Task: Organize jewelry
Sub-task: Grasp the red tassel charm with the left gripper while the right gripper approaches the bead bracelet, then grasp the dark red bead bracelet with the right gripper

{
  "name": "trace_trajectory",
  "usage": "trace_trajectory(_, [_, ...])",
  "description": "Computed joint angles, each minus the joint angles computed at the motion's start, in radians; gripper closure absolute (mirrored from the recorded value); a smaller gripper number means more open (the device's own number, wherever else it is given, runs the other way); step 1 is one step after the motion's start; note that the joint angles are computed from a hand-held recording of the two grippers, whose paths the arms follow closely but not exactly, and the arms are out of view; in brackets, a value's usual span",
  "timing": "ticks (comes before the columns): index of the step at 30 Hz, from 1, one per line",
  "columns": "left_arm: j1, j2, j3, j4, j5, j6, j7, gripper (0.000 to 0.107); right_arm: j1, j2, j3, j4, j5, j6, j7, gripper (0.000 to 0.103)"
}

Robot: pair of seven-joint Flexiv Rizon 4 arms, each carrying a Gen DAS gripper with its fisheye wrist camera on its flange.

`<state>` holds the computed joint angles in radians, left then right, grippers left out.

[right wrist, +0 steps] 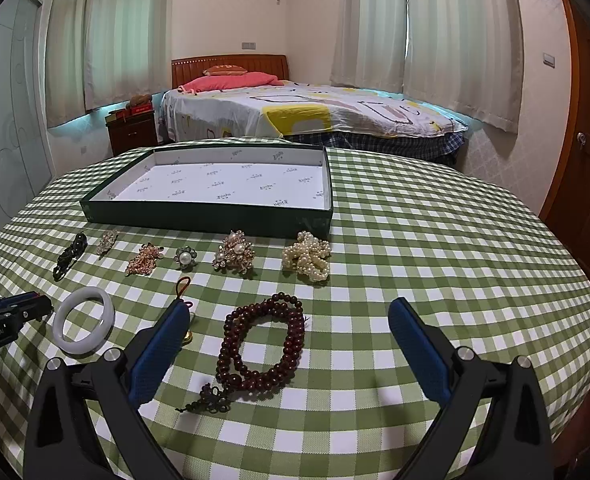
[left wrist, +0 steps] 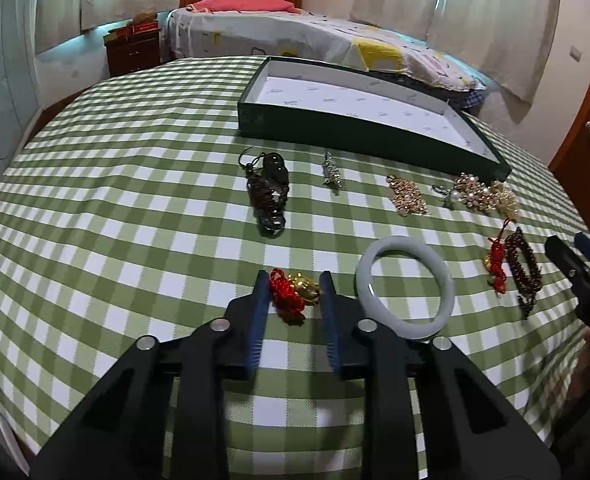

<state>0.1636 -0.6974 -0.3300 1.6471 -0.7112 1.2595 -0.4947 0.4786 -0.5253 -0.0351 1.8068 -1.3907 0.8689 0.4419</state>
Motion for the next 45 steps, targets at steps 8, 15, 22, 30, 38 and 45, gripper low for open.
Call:
trace_trajectory(8, [-0.001, -0.009, -0.006, -0.017, -0.006, -0.008, 0.007, 0.088, -0.004, -0.005, 0.0, -0.004, 0.008, 0.018, -0.008, 0.006])
trace_trajectory(15, [-0.01, -0.027, 0.003, -0.049, 0.006, -0.002, -0.019, 0.088, -0.011, -0.031, -0.003, -0.027, 0.077, 0.046, -0.061, 0.006])
trace_trajectory(22, [-0.009, -0.037, 0.004, -0.067, 0.02, -0.007, -0.042, 0.088, -0.006, -0.07, -0.009, -0.061, 0.219, 0.078, -0.191, 0.007])
trace_trajectory(30, [-0.006, -0.038, 0.0, -0.069, 0.026, -0.012, -0.049, 0.088, 0.009, -0.067, -0.049, -0.041, 0.244, 0.166, -0.203, 0.044])
trace_trajectory(38, [0.007, -0.032, -0.022, -0.06, 0.009, 0.006, -0.033, 0.088, 0.008, -0.067, -0.069, -0.036, 0.198, 0.257, -0.181, 0.083])
trace_trajectory(45, [0.019, -0.02, -0.046, -0.047, -0.019, 0.023, -0.006, 0.088, 0.01, -0.033, -0.082, -0.009, 0.101, 0.251, -0.081, 0.086])
